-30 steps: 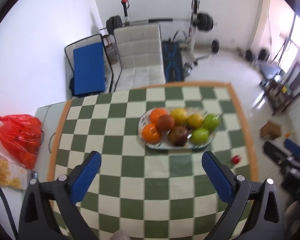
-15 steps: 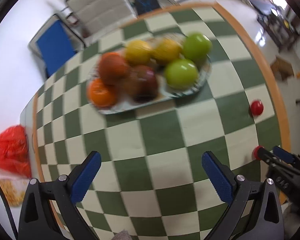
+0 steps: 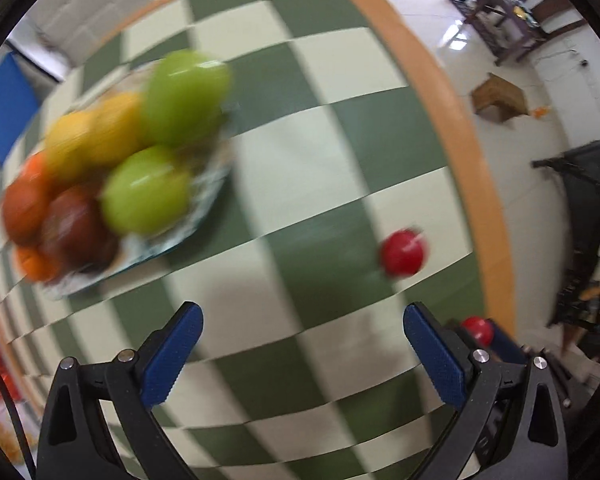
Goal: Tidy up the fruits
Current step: 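Grasp a cherry tomato with the right gripper while the left grasps the other tomato, then carry both cherry tomatoes with both grippers to the plate edge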
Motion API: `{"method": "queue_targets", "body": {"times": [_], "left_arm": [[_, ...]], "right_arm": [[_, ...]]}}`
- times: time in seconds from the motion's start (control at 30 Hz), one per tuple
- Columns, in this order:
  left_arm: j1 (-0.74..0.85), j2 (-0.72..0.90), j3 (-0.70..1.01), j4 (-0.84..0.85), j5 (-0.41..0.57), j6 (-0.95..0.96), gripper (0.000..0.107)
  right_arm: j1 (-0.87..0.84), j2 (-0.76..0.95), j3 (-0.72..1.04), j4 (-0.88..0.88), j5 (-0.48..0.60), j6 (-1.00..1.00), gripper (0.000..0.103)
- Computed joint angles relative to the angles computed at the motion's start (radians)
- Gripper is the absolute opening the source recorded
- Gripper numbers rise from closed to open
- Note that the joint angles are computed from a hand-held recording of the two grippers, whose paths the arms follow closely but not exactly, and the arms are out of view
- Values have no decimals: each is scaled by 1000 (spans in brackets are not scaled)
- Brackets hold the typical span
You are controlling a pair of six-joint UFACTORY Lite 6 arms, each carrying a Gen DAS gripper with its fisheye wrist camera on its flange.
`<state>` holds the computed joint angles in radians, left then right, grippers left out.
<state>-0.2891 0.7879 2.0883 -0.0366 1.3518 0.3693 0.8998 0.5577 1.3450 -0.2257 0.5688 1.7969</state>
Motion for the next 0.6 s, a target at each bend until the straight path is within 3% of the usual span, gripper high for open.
{"method": "queue_targets", "body": {"times": [0.1,0.3,0.37,0.43,0.5,0.6], "left_arm": [[-49,83,85,-26,32,-9,93],[-120,185,195,-16,64,-7,59],[-131,198,199,-17,67,-2,41],[-133,206,202,-21,67,12,32],[-136,186,176,-26,52,18,27],[-117,154,138,-43,34,36,27]], "right_arm": [[-26,-58,-87,3,-11,-2,32],[-77,-105,-156,25,-14,-45,32],[-84,-110,-163,29,-13,-53,32],[-90,-104,-157,32,-13,-65,32],[-96,-102,-145,37,0,-81,32],[-106,-104,-133,39,17,-102,32]]}}
